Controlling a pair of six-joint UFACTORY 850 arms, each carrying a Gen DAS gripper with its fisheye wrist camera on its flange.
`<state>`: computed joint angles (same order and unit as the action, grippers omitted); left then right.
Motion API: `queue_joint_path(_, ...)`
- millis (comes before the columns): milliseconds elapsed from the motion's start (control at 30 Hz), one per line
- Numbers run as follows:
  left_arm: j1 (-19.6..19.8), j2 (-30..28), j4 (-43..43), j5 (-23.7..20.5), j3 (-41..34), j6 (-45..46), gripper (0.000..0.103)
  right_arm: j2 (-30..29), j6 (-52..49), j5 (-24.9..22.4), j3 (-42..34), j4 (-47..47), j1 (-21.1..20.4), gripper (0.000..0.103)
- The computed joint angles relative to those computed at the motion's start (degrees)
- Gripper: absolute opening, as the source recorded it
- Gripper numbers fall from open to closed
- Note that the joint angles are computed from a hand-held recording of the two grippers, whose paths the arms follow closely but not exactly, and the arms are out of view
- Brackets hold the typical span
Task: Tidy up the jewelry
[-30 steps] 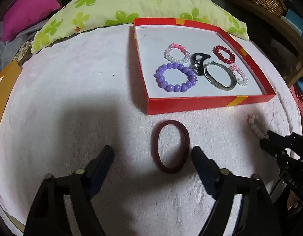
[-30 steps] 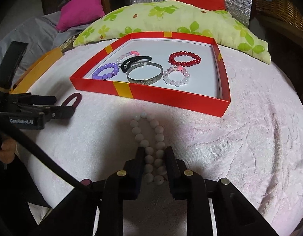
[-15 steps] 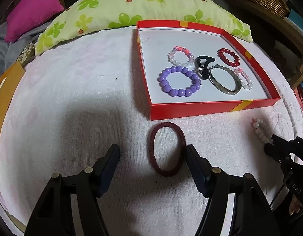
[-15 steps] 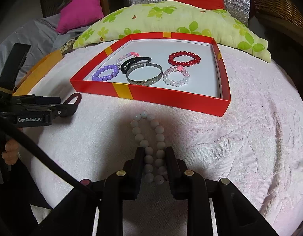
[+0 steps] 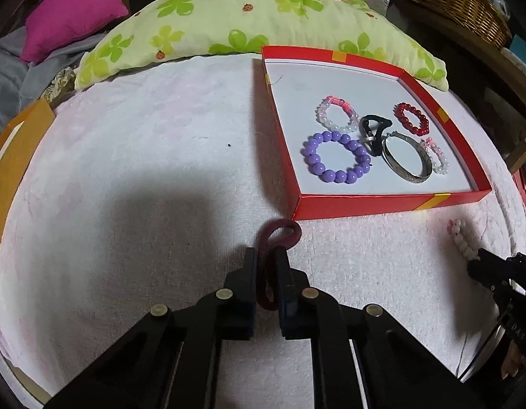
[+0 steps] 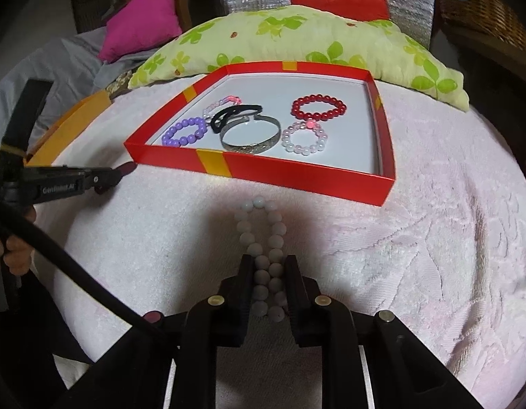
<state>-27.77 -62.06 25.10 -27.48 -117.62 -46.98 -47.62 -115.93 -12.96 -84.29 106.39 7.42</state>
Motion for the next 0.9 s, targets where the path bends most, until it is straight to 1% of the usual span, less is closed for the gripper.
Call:
queue_joint_path(100, 0.00, 0.22, 0.68, -0.41, 0.15, -0.40, 0.009, 0.04, 1.43, 0.30, -0.21, 0.03, -0.57, 0.019)
queue_joint_path(167, -0.03, 1.11, 2.28, 0.19, 1.42, -1.91, 0.009, 0.03, 2.98, 0.08, -0.32, -0.35, -1.07, 0.019)
queue_joint_path(300, -0.28, 3.56, 5.61, 3.66, 4.88, -4.80, 0.009, -0.04, 4.62, -0.81, -0.38, -0.64, -1.84, 0.019)
queue_joint_path(433, -0.39, 5.28, 4.24, 8.33, 7.31, -2.98, 0.009, -0.07, 6.90, -2.12, -0.43, -2.10, -2.34, 0.019)
queue_joint_path(500, -0.43, 5.60, 3.64, 9.49, 7.72, -2.13, 0.009, -0.25, 9.19, -2.95, -0.70, -3.78, -2.54, 0.019)
queue_joint_path(533, -0.44, 5.79, 2.72, 10.16, 7.97, -1.10, 0.009, -0.30, 10.80, -3.87, -0.82, -5.03, -2.71, 0.019)
queue_joint_path(633, -0.79, 6.00, 2.41, 10.45, 8.05, -0.49, 0.009, -0.47, 15.55, -8.74, -1.09, -8.62, -3.56, 0.019)
queue_joint_path(767, -1.30, 5.87, 1.78, 11.02, 7.38, 0.53, 0.009, -0.65, 18.94, -12.66, -1.52, -10.71, -3.79, 0.019)
queue_joint_path(900, -2.12, 6.16, 3.27, 11.85, 6.92, -0.01, 0.009, -0.33, 18.71, -16.49, -1.40, -9.41, -3.80, 0.019)
